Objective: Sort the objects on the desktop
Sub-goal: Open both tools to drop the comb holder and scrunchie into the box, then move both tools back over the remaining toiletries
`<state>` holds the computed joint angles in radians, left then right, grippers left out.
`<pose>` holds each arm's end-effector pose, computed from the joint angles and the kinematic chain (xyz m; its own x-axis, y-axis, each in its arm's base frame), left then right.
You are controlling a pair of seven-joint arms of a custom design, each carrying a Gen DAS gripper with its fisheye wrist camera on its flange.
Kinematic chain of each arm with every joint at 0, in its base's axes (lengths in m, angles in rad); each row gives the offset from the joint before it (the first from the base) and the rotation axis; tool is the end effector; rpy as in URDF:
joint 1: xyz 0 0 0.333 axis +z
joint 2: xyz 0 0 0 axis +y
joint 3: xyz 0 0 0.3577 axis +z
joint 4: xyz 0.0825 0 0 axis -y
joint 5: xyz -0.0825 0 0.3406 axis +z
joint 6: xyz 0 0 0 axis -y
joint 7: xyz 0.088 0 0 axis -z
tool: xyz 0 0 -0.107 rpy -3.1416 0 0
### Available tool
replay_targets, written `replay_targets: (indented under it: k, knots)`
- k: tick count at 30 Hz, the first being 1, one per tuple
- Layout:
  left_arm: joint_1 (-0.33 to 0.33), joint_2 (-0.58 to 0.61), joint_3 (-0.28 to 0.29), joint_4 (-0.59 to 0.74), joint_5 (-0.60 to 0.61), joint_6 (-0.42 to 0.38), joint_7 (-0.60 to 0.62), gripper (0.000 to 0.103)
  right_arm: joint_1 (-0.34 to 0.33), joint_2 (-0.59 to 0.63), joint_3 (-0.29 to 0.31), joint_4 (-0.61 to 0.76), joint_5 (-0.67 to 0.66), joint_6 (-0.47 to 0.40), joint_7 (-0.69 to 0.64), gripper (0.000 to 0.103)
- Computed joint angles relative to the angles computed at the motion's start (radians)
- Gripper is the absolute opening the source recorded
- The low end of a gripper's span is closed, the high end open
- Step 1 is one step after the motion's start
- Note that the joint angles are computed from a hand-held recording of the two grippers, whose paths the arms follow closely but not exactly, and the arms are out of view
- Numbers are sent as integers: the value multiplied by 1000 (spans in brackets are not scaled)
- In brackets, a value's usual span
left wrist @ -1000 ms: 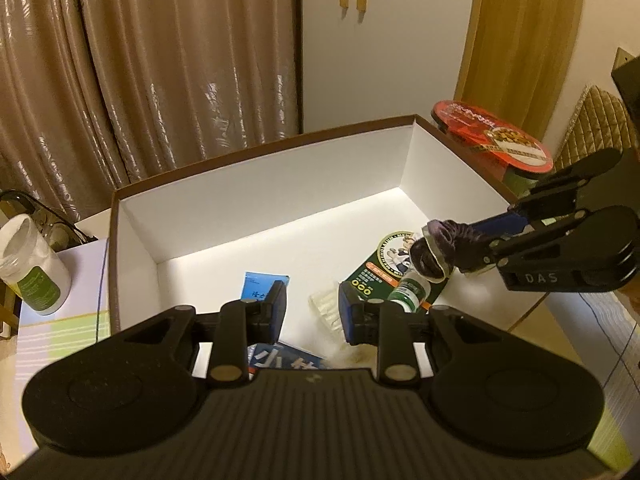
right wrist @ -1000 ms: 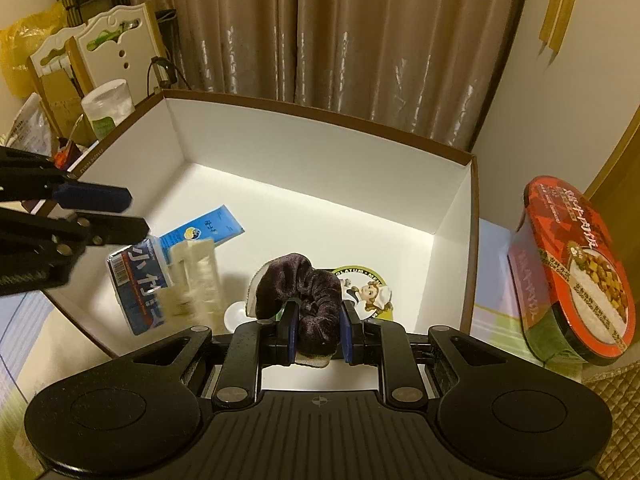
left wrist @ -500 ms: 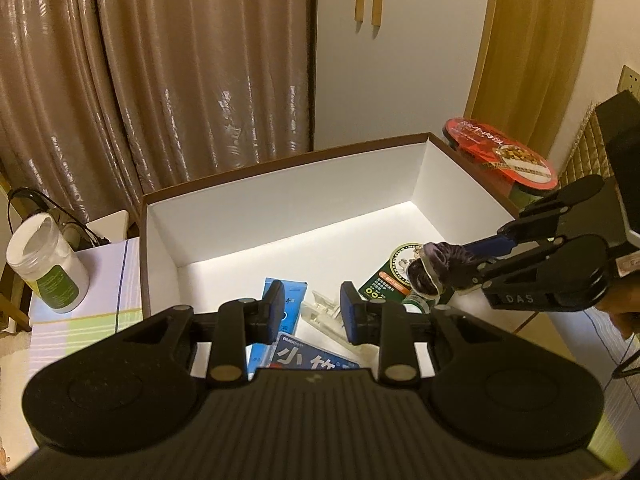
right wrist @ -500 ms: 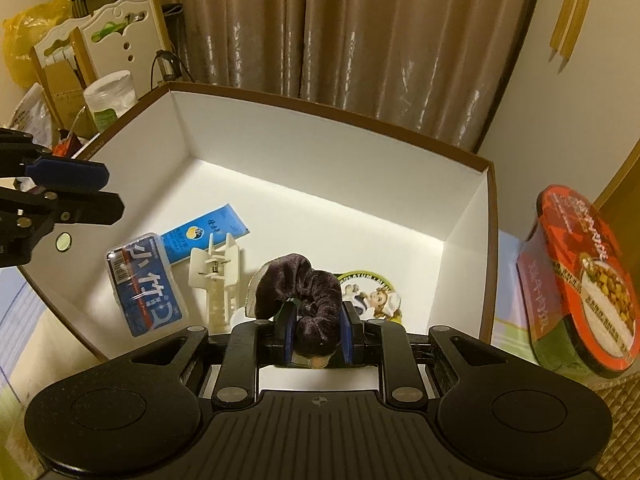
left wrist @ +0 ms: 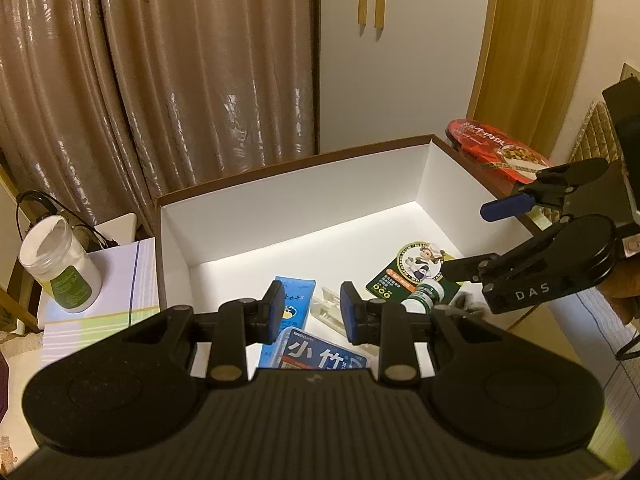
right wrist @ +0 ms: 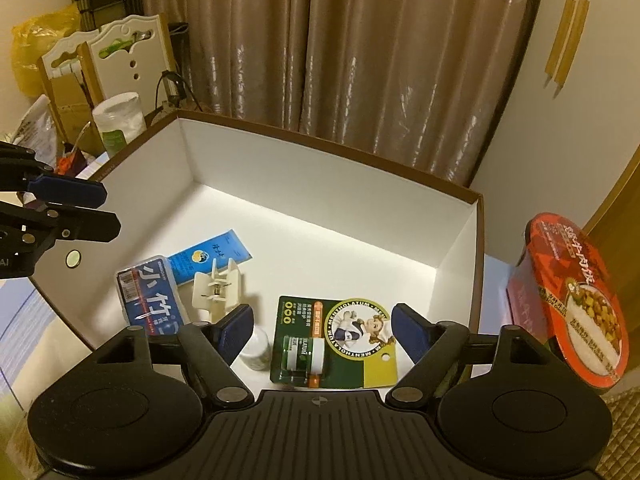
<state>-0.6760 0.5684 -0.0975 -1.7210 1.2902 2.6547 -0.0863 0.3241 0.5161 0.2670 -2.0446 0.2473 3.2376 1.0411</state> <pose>0.4759 -0.4864 0.3472 -0.1558 -0.9877 -0.0166 -0.6904 0.1209 -0.7132 0.5540 0.3159 0.3406 0.6881 -0.7224 0.0687 -0.5272 -0.5626 -0.6368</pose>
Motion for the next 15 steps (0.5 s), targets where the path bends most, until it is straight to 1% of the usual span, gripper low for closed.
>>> replay_targets:
  k: [4,7,8,10,15]
  knots:
    - [-1,-13,-1,-14,5,-2,-7,25,15,-18,-14,-17,-2,7,4,79]
    - [-1,-25,-4,-28,13,-5,-18,25,16,-38,-14,-40,0,19,10,79]
    - [-2,-31,-5,-34,19,-7,-27,26,9,-47,-5,-52,2,28,14,79]
    - [-6,-45,-7,-50,35,-15,-53,29,-27,-71,36,-87,5,57,24,79]
    - [-3,-88,-27,-100,72,-43,-115,29,-93,-142,105,-186,-29,128,68,79]
